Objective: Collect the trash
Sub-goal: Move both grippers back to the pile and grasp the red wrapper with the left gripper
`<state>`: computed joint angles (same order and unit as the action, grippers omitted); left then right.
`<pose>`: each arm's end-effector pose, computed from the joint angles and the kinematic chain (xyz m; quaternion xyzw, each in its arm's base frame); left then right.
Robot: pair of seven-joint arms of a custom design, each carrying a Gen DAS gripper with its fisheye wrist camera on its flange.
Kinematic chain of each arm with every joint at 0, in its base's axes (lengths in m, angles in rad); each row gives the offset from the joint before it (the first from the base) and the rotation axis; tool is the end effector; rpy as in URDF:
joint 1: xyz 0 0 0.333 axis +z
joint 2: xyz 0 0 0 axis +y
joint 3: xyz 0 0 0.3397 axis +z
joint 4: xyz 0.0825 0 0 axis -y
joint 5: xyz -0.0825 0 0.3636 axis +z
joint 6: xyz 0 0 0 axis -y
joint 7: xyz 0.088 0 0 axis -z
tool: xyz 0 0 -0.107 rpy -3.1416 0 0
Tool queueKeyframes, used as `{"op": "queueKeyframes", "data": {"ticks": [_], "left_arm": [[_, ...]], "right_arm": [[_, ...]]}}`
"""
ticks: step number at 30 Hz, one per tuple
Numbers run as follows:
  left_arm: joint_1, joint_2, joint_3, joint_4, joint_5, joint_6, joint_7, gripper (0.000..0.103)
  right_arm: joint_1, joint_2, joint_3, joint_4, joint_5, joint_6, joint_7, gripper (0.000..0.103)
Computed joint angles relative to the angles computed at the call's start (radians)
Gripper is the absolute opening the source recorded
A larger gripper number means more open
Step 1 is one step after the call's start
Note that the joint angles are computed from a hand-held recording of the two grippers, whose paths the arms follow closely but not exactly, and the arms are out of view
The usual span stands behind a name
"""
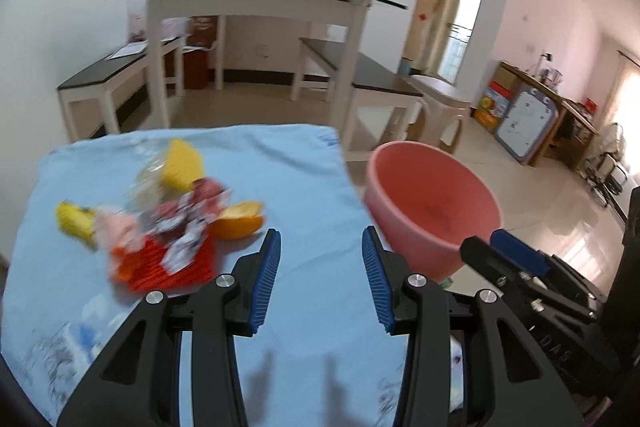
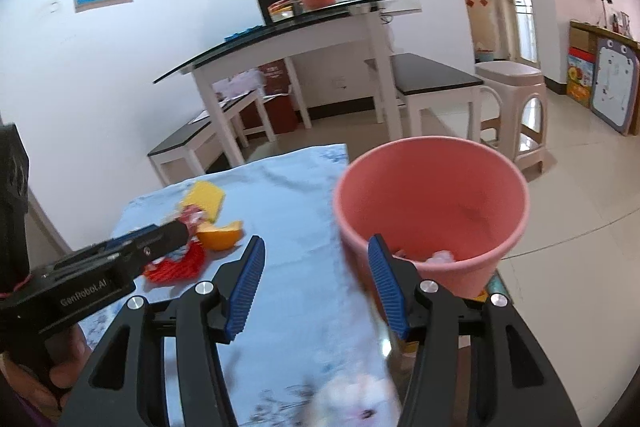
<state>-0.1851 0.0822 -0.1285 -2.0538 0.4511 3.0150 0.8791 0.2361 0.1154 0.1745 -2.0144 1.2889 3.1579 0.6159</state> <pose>0.5576 -0.2121 0.5337 -0.6256 0.6498 -0.3672 0.2269 0.5636 0.1469 0.5025 -0.6344 0.6001 -0.1941 0.4469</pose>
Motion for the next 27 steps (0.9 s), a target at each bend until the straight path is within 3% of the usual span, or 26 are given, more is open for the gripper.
{"op": "queueKeyframes", "data": {"ticks": [4,9,16,23,27], "left_arm": [[0.023,-0.071,0.016,-0.076,0.083,0.002,-0.101,0.043],[0.112,-0.149,-0.012,-0.152,0.196,0.004,-0.22,0.043],[0.24,-0.196,-0.049,-0.21,0.295,0.029,-0.3,0.043],[0.286,-0.208,-0.035,-0.258,0.163,0.08,-0.168,0.043],[0.242,-0.186,0.006,-0.264,-0.02,0.1,-0.006,0.043]], "right_arm": [[0.023,-0.018,0.018,-0.004,0.041,0.01,-0.052,0.053],[0.064,-0.025,0.014,-0.005,0.054,0.014,-0.066,0.053],[0.085,0.008,0.021,0.016,-0.144,0.003,0.123,0.053],[0.075,0.077,0.054,0.077,-0.338,-0.014,0.288,0.053],[0.114,0.122,0.011,0.113,-0.516,-0.044,0.453,0.053]]}}
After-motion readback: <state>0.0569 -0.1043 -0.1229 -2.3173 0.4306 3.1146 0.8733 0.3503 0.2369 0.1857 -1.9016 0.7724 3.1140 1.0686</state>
